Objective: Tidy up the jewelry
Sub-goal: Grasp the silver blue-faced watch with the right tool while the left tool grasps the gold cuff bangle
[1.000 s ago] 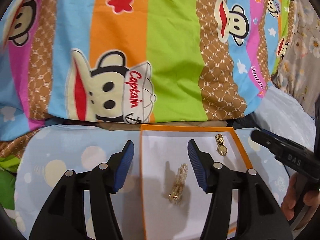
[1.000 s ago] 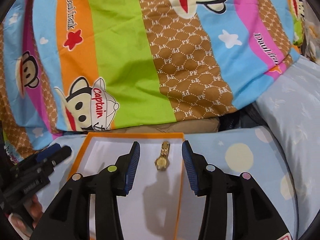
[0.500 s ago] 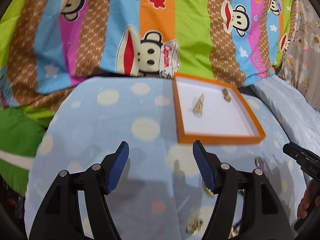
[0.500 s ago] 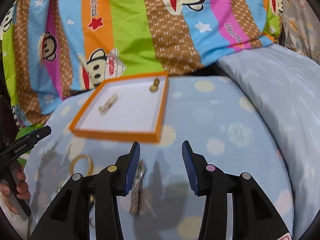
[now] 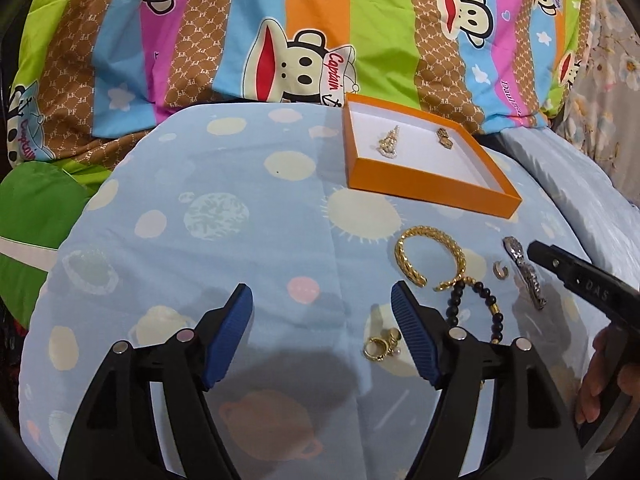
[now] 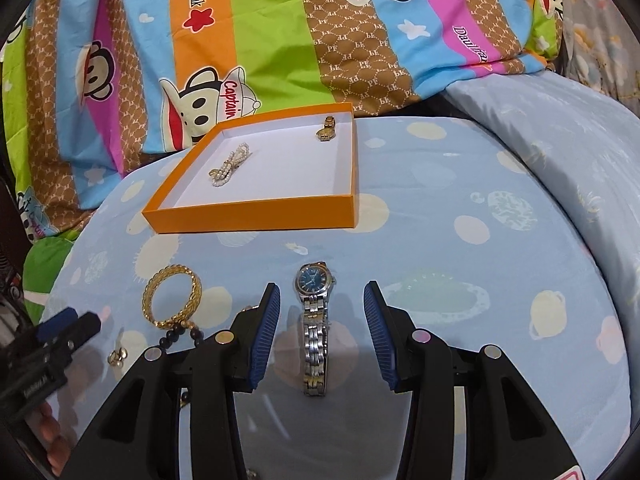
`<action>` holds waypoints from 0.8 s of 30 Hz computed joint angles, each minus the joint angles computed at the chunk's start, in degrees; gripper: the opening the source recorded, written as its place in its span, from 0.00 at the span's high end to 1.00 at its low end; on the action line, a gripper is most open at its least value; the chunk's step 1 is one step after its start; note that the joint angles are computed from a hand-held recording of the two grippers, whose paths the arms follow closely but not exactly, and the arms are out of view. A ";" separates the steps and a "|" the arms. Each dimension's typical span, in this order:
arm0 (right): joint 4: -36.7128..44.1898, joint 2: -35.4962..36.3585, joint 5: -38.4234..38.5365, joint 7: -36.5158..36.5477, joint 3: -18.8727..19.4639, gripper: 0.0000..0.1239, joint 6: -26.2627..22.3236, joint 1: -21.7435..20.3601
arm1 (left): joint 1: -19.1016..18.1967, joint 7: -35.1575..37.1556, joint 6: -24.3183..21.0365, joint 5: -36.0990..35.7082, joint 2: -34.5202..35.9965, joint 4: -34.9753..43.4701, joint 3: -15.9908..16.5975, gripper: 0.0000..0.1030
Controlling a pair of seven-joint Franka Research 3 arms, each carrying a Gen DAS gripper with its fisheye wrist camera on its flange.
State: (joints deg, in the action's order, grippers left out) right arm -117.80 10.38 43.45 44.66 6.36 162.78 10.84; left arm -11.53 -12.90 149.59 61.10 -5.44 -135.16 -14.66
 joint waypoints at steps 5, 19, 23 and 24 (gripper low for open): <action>1.48 2.09 -5.42 4.83 -1.00 0.65 0.19 1.23 | -0.03 -0.50 0.57 0.62 0.46 0.14 0.16 0.24; 3.51 4.24 -11.78 10.50 -0.74 0.71 -0.48 1.10 | 0.21 -0.67 2.77 0.83 1.14 0.39 0.55 0.14; 3.59 4.36 -12.21 11.61 -0.75 0.79 -0.38 0.89 | 0.19 0.68 3.83 -0.40 2.19 1.55 0.90 0.14; 3.58 4.36 -12.19 11.67 -0.68 0.80 -0.35 0.77 | 0.23 0.97 4.62 -0.65 2.60 1.99 1.07 0.14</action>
State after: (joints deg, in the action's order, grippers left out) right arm -114.22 14.74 31.27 56.33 5.68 162.43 11.61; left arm -11.30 -11.93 154.21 60.45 -2.84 -133.17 -13.60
